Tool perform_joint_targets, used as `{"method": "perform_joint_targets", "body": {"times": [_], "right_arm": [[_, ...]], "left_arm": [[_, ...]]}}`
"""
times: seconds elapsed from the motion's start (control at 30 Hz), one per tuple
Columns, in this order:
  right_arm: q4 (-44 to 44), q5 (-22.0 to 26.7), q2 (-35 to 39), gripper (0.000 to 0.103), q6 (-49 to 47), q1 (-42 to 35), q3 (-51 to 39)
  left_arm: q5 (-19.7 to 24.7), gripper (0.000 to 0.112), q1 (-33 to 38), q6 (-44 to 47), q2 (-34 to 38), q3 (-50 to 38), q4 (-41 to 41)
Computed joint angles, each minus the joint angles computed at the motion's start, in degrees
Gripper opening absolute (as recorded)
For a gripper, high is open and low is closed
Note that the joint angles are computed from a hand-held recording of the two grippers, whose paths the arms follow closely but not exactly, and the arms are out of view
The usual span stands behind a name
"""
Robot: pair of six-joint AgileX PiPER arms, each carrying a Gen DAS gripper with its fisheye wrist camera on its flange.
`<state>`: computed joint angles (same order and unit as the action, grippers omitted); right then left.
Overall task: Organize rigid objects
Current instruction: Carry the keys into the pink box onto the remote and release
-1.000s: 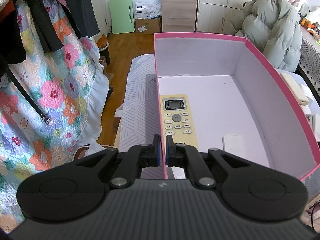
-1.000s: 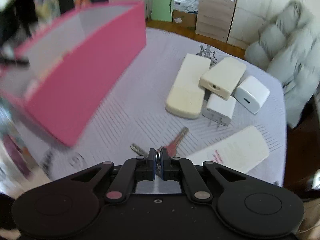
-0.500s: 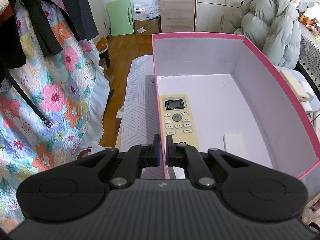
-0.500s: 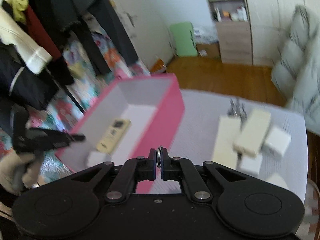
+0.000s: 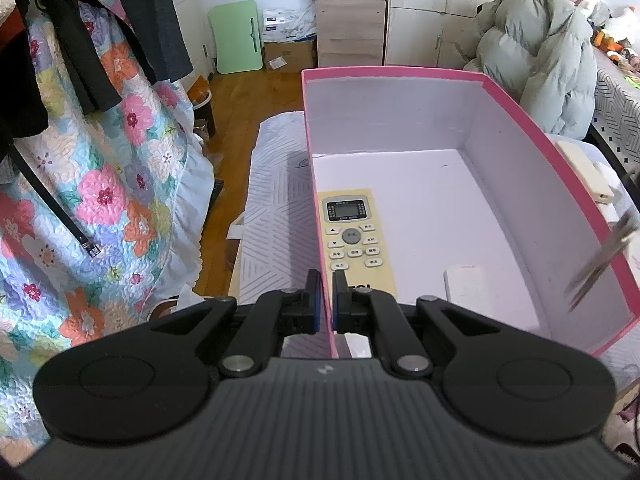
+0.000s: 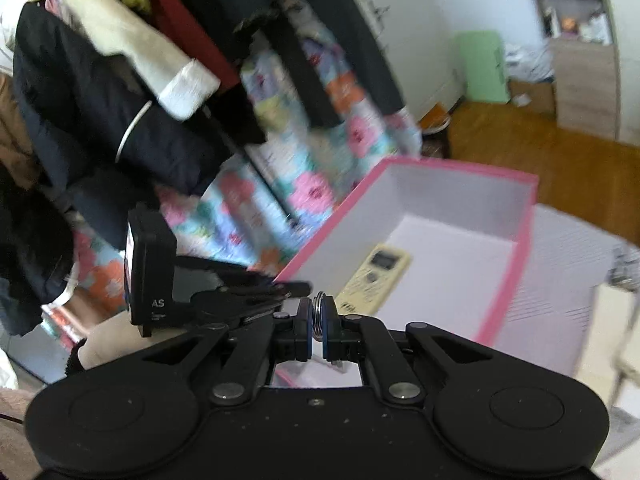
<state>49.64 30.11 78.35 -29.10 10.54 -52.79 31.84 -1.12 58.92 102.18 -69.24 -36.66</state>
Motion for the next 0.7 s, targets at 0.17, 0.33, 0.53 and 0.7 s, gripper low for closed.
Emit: {"method": "perform_joint_targets", "body": {"times": [0.17, 0.33, 0.53, 0.7], "right_arm": [[5.25, 0.7, 9.18, 0.006, -3.86, 2.08, -4.36], [3.44, 4.5, 19.6, 0.007, -0.72, 2.33, -12.31], [3.04, 3.21, 21.54, 0.013, 2.61, 2.55, -12.65], [5.74, 1.31, 14.65, 0.017, 0.21, 0.03, -6.32]], "left_arm": [[0.43, 0.005, -0.02, -0.3, 0.21, -0.48, 0.49], [0.92, 0.005, 0.39, 0.05, 0.52, -0.81, -0.13], [0.52, 0.005, 0.36, 0.41, 0.35, -0.52, -0.25], [-0.66, 0.005, -0.46, -0.48, 0.3, -0.33, 1.12]]}}
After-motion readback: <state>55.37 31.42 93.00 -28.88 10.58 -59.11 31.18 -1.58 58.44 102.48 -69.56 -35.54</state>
